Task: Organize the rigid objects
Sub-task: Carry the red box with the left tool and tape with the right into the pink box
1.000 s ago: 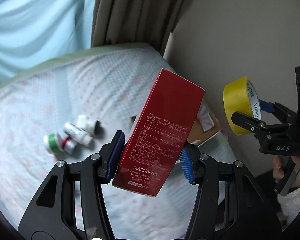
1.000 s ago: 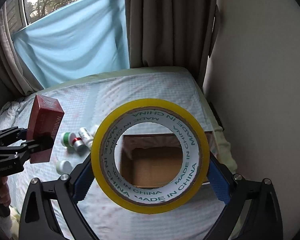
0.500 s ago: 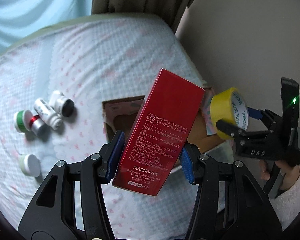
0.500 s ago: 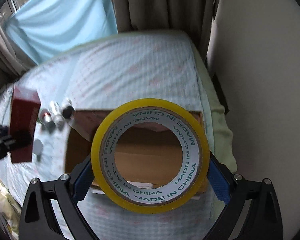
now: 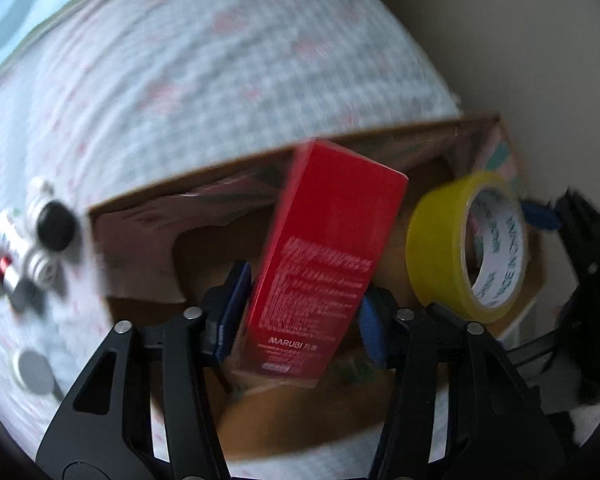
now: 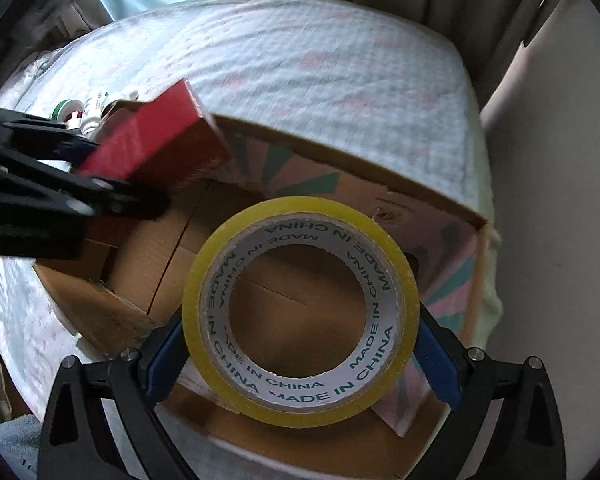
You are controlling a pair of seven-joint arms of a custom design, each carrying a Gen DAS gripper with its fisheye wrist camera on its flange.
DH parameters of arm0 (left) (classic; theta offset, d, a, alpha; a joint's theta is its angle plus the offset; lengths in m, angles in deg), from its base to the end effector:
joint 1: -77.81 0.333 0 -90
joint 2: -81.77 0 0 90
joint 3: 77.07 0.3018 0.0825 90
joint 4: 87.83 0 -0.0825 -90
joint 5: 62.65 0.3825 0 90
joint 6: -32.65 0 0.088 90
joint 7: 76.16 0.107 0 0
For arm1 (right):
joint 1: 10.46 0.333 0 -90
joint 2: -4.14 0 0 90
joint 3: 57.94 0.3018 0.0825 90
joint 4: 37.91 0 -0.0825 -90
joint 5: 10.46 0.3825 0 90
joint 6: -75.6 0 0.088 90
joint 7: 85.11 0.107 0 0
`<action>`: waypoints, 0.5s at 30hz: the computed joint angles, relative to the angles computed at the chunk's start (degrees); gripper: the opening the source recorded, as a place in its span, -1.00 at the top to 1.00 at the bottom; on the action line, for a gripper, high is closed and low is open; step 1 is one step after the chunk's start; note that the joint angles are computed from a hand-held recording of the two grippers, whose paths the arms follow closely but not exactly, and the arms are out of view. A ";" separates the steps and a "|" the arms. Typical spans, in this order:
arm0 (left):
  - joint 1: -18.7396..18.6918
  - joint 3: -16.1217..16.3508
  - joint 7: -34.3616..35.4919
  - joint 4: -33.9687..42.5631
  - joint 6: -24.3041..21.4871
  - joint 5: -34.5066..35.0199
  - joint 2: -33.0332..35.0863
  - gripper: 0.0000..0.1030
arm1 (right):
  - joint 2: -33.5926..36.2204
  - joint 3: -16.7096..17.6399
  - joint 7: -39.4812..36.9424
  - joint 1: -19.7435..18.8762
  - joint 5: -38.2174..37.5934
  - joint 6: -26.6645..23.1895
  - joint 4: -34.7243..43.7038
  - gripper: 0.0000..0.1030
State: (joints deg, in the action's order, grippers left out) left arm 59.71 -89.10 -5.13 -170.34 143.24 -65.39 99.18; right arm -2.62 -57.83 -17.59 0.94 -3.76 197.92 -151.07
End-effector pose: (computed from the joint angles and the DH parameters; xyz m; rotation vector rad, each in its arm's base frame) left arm 0.5827 -0.3208 0.5269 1.9951 -2.3592 0.3382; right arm 0.5386 0.1149 0.5351 -2.5049 1.4115 -0.2118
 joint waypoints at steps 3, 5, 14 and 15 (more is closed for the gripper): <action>-0.90 -0.42 2.29 1.50 -1.99 1.13 2.02 0.26 | 0.97 -0.03 -0.44 -0.02 0.18 -0.39 0.34 -0.91; -1.07 -0.48 3.25 1.15 -2.15 0.95 2.30 0.26 | 1.42 -0.15 -1.70 -0.04 1.54 -0.89 0.40 -0.91; -0.68 0.01 2.65 -2.68 -1.81 0.77 -0.41 0.20 | 1.76 0.35 -3.82 0.00 2.73 -2.36 0.30 -0.91; -0.49 -0.04 2.72 -3.46 -1.01 0.55 -1.27 -0.19 | 1.86 0.34 -3.79 -0.01 2.69 -2.84 0.43 -0.95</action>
State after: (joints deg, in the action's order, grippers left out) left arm 59.22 -89.14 -2.41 -173.80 142.23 -64.84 97.91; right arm -0.75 -57.50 -21.38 0.93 -1.07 195.08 -150.64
